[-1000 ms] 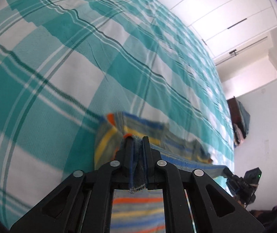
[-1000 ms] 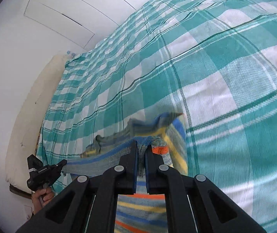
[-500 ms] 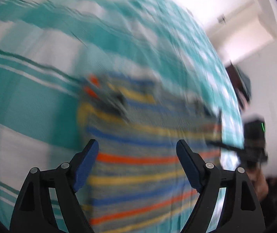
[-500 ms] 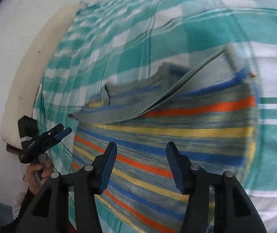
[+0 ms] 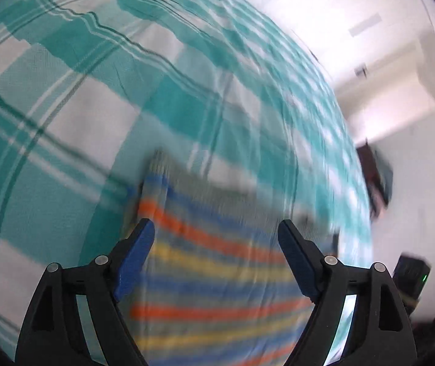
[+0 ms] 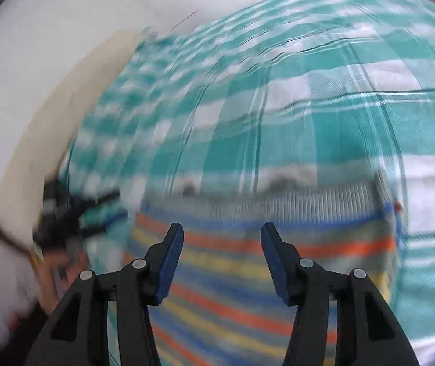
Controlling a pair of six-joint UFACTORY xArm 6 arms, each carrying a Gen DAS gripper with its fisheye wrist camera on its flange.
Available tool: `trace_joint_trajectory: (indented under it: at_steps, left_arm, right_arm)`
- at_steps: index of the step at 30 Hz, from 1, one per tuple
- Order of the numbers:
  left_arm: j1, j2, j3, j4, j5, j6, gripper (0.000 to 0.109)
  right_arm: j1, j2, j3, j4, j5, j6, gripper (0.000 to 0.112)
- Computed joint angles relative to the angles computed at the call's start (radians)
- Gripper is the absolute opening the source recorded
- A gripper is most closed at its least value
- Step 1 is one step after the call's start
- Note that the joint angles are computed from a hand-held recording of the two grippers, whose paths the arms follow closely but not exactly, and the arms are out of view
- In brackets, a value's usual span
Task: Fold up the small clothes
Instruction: 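Lay the hem over the collar and open both tools, then grasp the folded sweater edge with both tools and fold it over again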
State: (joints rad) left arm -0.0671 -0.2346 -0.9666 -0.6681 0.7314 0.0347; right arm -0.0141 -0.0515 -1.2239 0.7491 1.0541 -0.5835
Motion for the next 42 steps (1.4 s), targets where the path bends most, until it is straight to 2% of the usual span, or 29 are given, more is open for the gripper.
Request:
trace_joint_trajectory:
  at_steps: [2, 4, 5, 7, 8, 10, 11, 14, 15, 17, 19, 20, 22, 23, 24, 25, 27, 28, 29, 30, 31, 32, 33, 34, 35, 40, 42]
  left_arm:
    - [-0.03, -0.133, 0.151, 0.096, 0.022, 0.026, 0.086]
    - [-0.036, -0.249, 0.287, 0.248, 0.067, -0.049, 0.085]
    - [-0.027, -0.309, 0.35, 0.281, 0.07, -0.061, 0.08]
    - [0.005, -0.434, 0.441, 0.243, 0.046, -0.03, 0.078]
    - [0.031, -0.478, 0.458, 0.245, 0.068, -0.053, 0.078]
    - [0.081, -0.536, 0.466, 0.235, 0.121, -0.1, 0.078]
    - [0.098, -0.566, 0.478, 0.218, 0.123, -0.112, 0.08]
    - [0.115, -0.636, 0.505, 0.106, 0.082, -0.076, 0.091]
    - [0.1, -0.638, 0.515, 0.053, 0.048, -0.046, 0.096]
    - [0.051, -0.603, 0.524, 0.004, -0.009, -0.037, 0.097]
    - [-0.001, -0.56, 0.542, -0.048, -0.045, -0.021, 0.096]
    - [-0.034, -0.527, 0.541, -0.052, -0.07, -0.031, 0.094]
    - [-0.087, -0.559, 0.585, 0.03, -0.142, -0.103, 0.09]
    - [-0.108, -0.583, 0.609, 0.055, -0.179, -0.118, 0.082]
    - [-0.106, -0.596, 0.618, 0.045, -0.178, -0.106, 0.069]
    - [-0.11, -0.597, 0.624, 0.035, -0.182, -0.103, 0.062]
    - [-0.095, -0.608, 0.642, 0.017, -0.188, -0.101, 0.039]
    - [-0.092, -0.602, 0.643, 0.003, -0.198, -0.099, 0.033]
    - [-0.077, -0.601, 0.651, -0.049, -0.199, -0.075, 0.021]
    - [-0.065, -0.597, 0.652, -0.096, -0.193, -0.045, 0.014]
    - [-0.054, -0.596, 0.654, -0.141, -0.188, -0.013, 0.012]
    - [-0.056, -0.596, 0.658, -0.16, -0.197, -0.001, 0.01]
    - [-0.068, -0.601, 0.661, -0.141, -0.216, -0.012, 0.008]
    - [-0.082, -0.607, 0.663, -0.111, -0.232, -0.03, 0.008]
    - [-0.099, -0.631, 0.668, -0.058, -0.247, -0.059, 0.007]
    - [-0.212, -0.652, 0.611, 0.046, -0.333, -0.11, 0.007]
    - [-0.258, -0.645, 0.575, 0.064, -0.353, -0.116, 0.007]
  right_arm:
    - [-0.04, -0.132, 0.165, -0.072, 0.033, -0.096, 0.054]
    - [-0.073, -0.23, 0.309, -0.187, 0.035, -0.099, 0.054]
    - [-0.112, -0.282, 0.39, -0.209, 0.035, -0.113, 0.05]
    - [-0.171, -0.374, 0.448, -0.185, 0.052, -0.151, 0.048]
    - [-0.173, -0.393, 0.447, -0.223, 0.056, -0.123, 0.049]
    - [-0.134, -0.406, 0.405, -0.348, 0.076, -0.014, 0.05]
    - [-0.11, -0.396, 0.361, -0.365, 0.103, 0.02, 0.05]
    - [0.01, -0.351, 0.216, -0.382, 0.164, 0.105, 0.053]
    - [0.053, -0.335, 0.177, -0.375, 0.167, 0.125, 0.057]
    - [0.168, -0.254, 0.064, -0.35, 0.135, 0.194, 0.071]
    - [0.261, -0.116, -0.07, -0.319, 0.12, 0.251, 0.073]
    - [0.312, -0.047, -0.131, -0.332, 0.113, 0.294, 0.073]
    - [0.402, 0.104, -0.27, -0.389, 0.092, 0.391, 0.073]
    - [0.434, 0.172, -0.34, -0.415, 0.103, 0.428, 0.073]
    - [0.464, 0.265, -0.438, -0.448, 0.132, 0.459, 0.073]
    - [0.498, 0.341, -0.521, -0.476, 0.155, 0.497, 0.073]
    - [0.549, 0.493, -0.695, -0.545, 0.211, 0.562, 0.072]
    - [0.574, 0.555, -0.759, -0.602, 0.227, 0.591, 0.071]
    - [0.608, 0.635, -0.85, -0.673, 0.248, 0.631, 0.07]
    - [0.623, 0.678, -0.898, -0.71, 0.267, 0.645, 0.07]
    - [0.638, 0.725, -0.952, -0.751, 0.297, 0.651, 0.066]
    - [0.651, 0.759, -0.988, -0.794, 0.324, 0.662, 0.053]
    - [0.66, 0.763, -0.983, -0.849, 0.322, 0.681, 0.043]
    - [0.66, 0.74, -0.941, -0.878, 0.286, 0.699, 0.019]
    - [0.649, 0.705, -0.891, -0.881, 0.247, 0.72, 0.01]
    - [0.539, 0.47, -0.627, -0.702, 0.074, 0.679, 0.009]
    - [0.483, 0.388, -0.558, -0.627, 0.048, 0.625, 0.009]
